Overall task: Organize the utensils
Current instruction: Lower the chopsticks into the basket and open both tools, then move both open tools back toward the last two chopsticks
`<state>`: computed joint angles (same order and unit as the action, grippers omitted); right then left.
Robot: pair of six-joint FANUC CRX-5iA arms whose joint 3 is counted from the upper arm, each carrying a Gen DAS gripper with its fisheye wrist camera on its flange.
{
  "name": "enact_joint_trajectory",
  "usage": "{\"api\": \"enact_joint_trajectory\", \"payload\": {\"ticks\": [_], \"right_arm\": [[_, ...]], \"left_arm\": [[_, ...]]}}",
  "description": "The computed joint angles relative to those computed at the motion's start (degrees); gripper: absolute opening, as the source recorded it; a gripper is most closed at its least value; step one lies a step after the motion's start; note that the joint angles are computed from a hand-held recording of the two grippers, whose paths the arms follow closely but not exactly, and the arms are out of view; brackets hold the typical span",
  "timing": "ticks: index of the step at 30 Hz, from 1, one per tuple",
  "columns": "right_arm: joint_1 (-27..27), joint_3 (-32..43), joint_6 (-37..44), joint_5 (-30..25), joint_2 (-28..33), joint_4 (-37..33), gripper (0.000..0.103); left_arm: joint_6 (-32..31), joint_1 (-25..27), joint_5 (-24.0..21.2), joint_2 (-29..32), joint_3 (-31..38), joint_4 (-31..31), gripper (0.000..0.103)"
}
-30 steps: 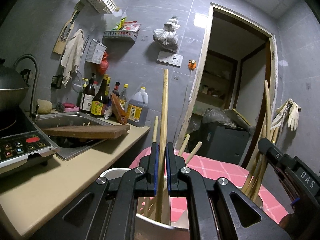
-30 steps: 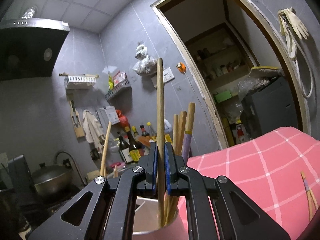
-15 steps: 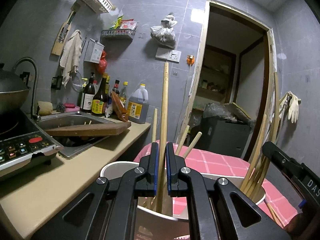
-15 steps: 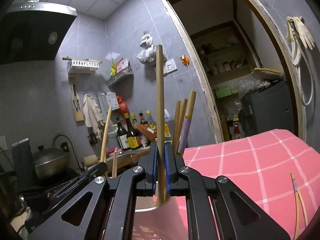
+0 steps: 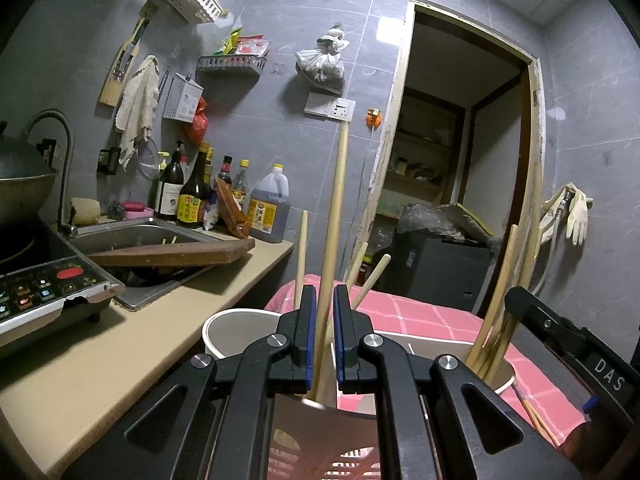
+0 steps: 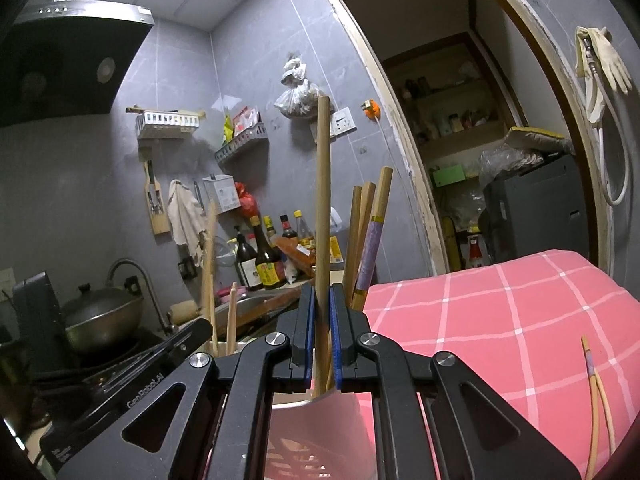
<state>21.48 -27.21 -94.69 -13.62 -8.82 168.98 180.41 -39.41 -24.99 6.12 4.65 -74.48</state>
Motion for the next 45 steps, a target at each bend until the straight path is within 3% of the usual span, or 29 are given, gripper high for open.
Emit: {"api": "enact_joint_trajectory", "payload": {"ticks": [11, 18, 20, 26, 29, 32, 35, 38, 41, 45], "right_arm": [[-0.2, -0.19, 0.34, -0.06, -0.12, 0.01, 0.007], [-0.2, -1.11, 1.79, -1.14, -1.07, -1.1, 0.022], [-0.12, -1.37, 2.72, -1.06, -1.55, -1.82, 0.022], [0.51, -4.03, 8.94, -3.44, -3.83, -7.65, 0.029], [0.88, -5.69, 11.92, -4.53, -5.3, -11.21, 0.042], [1.52, -8.1, 16.41, -6.42, -7.47, -15.71, 0.05], [1.38, -9.93, 19.66, -6.54, -9.98, -18.17, 0.059], [0.84, -12.44, 23.19, -6.2, -13.48, -21.39, 0.074], [1.42, -15.34, 29.02, -6.94, -17.18, -27.19, 0.082], [2.51, -18.58, 38.05, -6.96, -22.12, -35.92, 0.101]], "left_arm": [[-0.18, 0.4, 0.76, -0.57, -0.68, 0.8, 0.007], [1.36, 0.05, 0.66, -1.19, -0.79, -0.55, 0.01], [1.16, 0.01, 0.72, -1.5, -0.77, -0.51, 0.011], [-1.28, -0.02, 1.55, -2.43, -0.69, 1.54, 0.024], [-2.74, -0.72, 1.49, -2.67, -0.3, 2.05, 0.028], [-3.19, -1.48, 2.01, -2.99, -0.15, 2.15, 0.044], [-4.57, -2.21, 2.96, -3.33, -0.04, 2.65, 0.049], [-5.43, -2.96, 3.88, -3.67, 0.0, 3.31, 0.066], [-8.89, -2.68, 6.28, -3.98, -0.16, 6.79, 0.073], [-14.49, -2.3, 8.94, -3.74, -0.16, 12.35, 0.085]]}}
